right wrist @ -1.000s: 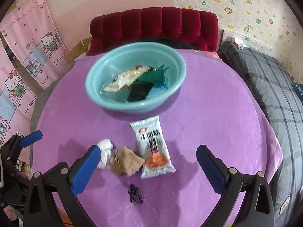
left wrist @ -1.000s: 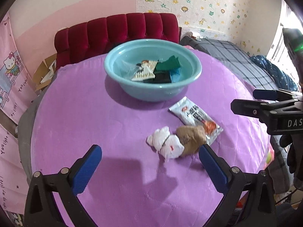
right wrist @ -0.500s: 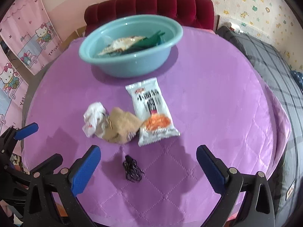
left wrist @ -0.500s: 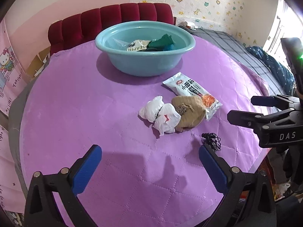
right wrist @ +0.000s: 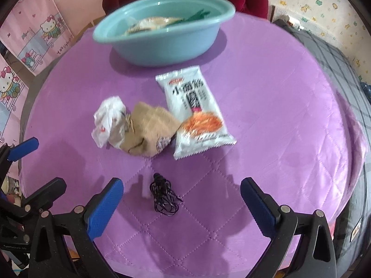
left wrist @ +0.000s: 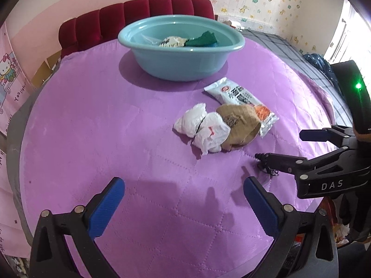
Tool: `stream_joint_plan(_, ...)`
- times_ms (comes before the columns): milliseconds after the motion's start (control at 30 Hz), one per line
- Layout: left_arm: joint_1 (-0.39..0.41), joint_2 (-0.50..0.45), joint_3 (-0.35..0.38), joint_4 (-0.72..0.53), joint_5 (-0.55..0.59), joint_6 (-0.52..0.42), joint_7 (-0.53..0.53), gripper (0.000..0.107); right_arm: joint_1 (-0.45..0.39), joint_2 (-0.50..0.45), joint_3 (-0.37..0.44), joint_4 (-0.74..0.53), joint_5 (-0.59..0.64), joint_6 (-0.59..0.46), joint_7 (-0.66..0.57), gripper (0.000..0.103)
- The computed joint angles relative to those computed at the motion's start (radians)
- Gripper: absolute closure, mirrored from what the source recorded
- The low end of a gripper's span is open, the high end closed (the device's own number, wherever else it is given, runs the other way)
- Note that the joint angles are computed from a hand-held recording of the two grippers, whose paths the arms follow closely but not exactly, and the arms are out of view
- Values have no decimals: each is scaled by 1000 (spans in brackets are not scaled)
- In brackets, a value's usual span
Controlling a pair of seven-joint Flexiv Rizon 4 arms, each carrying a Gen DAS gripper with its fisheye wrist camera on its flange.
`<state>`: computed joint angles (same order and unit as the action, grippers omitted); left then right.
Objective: Organize soft objects
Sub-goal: 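Grasp the white tissue with the left tool while the right tool grasps the black cable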
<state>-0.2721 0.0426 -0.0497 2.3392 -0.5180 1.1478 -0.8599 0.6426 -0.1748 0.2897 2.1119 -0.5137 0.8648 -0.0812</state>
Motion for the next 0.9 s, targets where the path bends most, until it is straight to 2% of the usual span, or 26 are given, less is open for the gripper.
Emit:
stream_joint_plan(167, 9, -8, 1, -1, 32, -14, -24, 4, 0, -33, 3, -2, 35, 30, -26, 1)
stream_joint_plan(233, 10, -7, 1, 2, 37, -17, -23, 4, 5, -45, 2, -5, 42, 39, -32, 9)
stream_joint_plan(300, 11, -10, 0, 0, 42, -20, -25, 4, 10, -53, 3, -5, 51, 42, -45, 25)
stream_joint_plan(333, 12, -13, 0, -2, 45, -21, -28, 4, 10, -57, 4, -5, 58, 50, -50, 29)
stream_joint_plan(367, 12, -16, -2, -4, 45, -20, -31, 4, 11, -60, 3, -4, 65, 57, -51, 50)
stream_joint_plan(400, 12, -19, -3, -6, 43, -19, -32, 4, 10, -60, 2, 4, 68, 82, -50, 82)
stream_joint_plan(533, 11, -27, -8, -13, 40, -22, -38, 4, 22, -52, -6, 14, 40, 103, -46, 90)
stream_joint_plan(900, -2, -75, -34, -61, 25, -10, -63, 4, 3, -3, -2, 9, 42, 76, -67, 91)
